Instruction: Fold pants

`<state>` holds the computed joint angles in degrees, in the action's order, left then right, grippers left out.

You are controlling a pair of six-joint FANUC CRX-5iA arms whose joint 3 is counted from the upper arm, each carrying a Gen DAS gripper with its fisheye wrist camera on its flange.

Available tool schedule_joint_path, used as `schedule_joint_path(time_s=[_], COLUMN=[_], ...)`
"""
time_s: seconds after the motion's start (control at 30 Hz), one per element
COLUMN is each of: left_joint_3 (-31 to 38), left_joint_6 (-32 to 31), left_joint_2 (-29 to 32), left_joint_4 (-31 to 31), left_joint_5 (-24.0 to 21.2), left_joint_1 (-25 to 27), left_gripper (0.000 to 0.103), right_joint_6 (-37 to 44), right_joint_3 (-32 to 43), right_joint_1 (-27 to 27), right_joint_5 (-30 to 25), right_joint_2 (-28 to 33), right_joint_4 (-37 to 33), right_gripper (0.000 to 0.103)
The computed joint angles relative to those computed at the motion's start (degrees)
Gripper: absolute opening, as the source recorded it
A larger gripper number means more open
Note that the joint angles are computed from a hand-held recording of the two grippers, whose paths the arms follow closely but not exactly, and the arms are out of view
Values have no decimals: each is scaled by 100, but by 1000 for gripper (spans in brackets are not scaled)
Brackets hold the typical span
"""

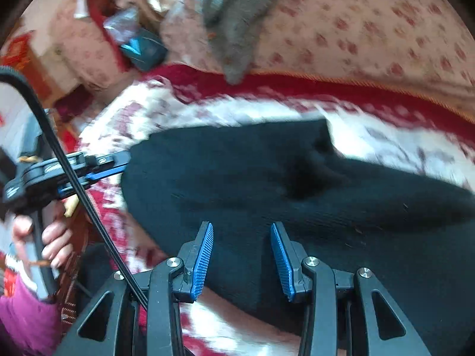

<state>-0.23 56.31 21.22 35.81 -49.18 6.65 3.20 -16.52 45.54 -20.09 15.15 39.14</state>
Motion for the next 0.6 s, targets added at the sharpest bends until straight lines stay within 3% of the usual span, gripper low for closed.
schedule_joint_path(time_s=[0.07, 0.13, 0.2, 0.27, 0.4, 0.6], left_joint_3=[43, -102, -3, 61, 33, -168], left_joint_6=[272, 111, 297, 602, 592, 382], left_joint_2=[47, -17, -22, -73, -156, -402], left_joint_4=[-367, -185, -370, -618, -571, -555], left_joint_5=[115, 259, 254, 314, 231, 321], left_joint_1=[-63, -43, -17, 11, 54, -231], left_gripper=[26, 26, 26, 26, 26, 26], right_joint_6=[-377, -428, -834, -1107, -2280, -2852], right_joint_3=[-187, -160, -336, -575, -1295, -1850], right_joint_1=[-97, -42, -9, -43, -196, -153], right_joint_5=[242, -110, -424, -403, -313, -718], right_joint_2=[-81, -139, -278, -478, -1013, -1530], right_joint_4=[291, 393, 957, 1216, 2137, 2311], right_gripper=[38, 39, 39, 39, 40, 41])
